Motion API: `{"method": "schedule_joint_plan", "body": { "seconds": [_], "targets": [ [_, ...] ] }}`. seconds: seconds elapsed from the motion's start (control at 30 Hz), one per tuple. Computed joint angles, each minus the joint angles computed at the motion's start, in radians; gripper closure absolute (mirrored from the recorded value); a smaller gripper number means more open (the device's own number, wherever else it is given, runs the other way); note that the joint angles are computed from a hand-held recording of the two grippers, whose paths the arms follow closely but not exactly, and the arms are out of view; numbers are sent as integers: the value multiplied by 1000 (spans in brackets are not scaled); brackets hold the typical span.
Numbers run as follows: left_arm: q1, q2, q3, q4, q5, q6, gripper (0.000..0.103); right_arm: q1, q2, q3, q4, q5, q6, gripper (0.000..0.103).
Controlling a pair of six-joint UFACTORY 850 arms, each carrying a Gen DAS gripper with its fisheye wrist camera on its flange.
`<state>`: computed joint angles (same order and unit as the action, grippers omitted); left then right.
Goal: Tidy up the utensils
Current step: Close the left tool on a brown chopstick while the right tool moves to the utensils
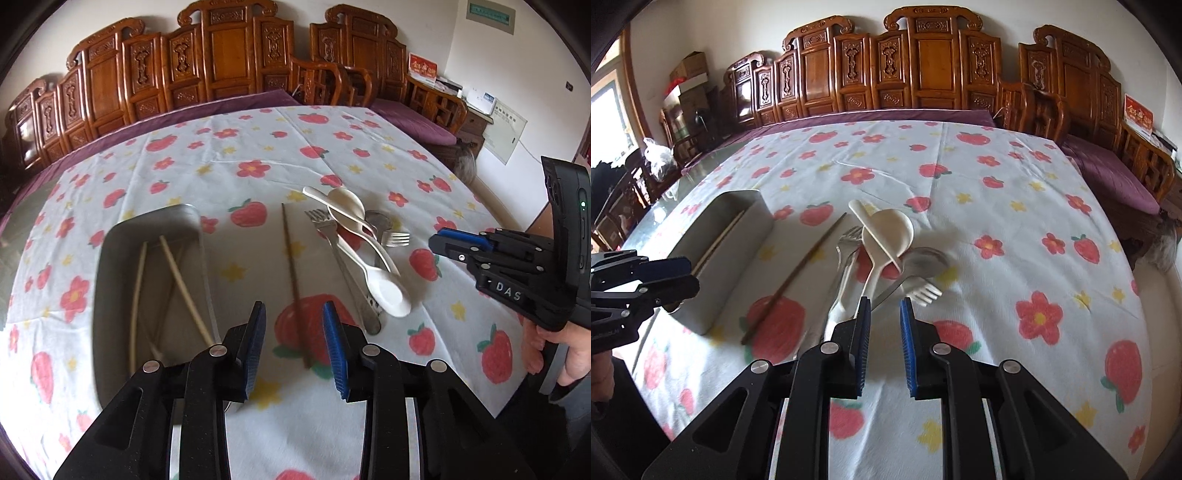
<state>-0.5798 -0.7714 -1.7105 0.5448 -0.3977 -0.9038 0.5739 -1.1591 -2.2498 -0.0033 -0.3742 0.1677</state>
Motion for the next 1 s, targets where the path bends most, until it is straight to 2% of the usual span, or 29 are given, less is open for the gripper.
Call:
{"method": "schedule_joint_plan", "body": {
  "seconds": [0.13,0.4,0.43,0.5,0.53,0.77,0.93,0.97,1.0],
  "targets": [
    [5,-101,-150,-59,-57,86,73,-13,-87,-134,42,-42,-17,85],
    [14,-272,-400,-130,-210,186,73,-23,-106,-131,103,-19,-65,85],
    [15,-285,-417,-137,-224,195,75,-23,-99,-118,113,-13,-75,85],
    [17,-328,-474,-168,-271,222,87,-22,-92,-105,147,-2,-118,85],
    [18,-351,-508,-184,-301,237,89,-22,-96,-110,175,-4,-149,85],
    [15,-448,-657,-175,-425,249,90,-23,-113,-142,215,-27,-204,85],
    [17,-454,-665,-182,-432,253,90,-23,-101,-125,264,-14,-253,85],
    [17,-453,-662,-188,-423,264,97,-22,-103,-130,272,-17,-261,85],
    [16,-448,-652,-192,-412,277,98,-21,-102,-130,275,-17,-263,85]
  ]
}}
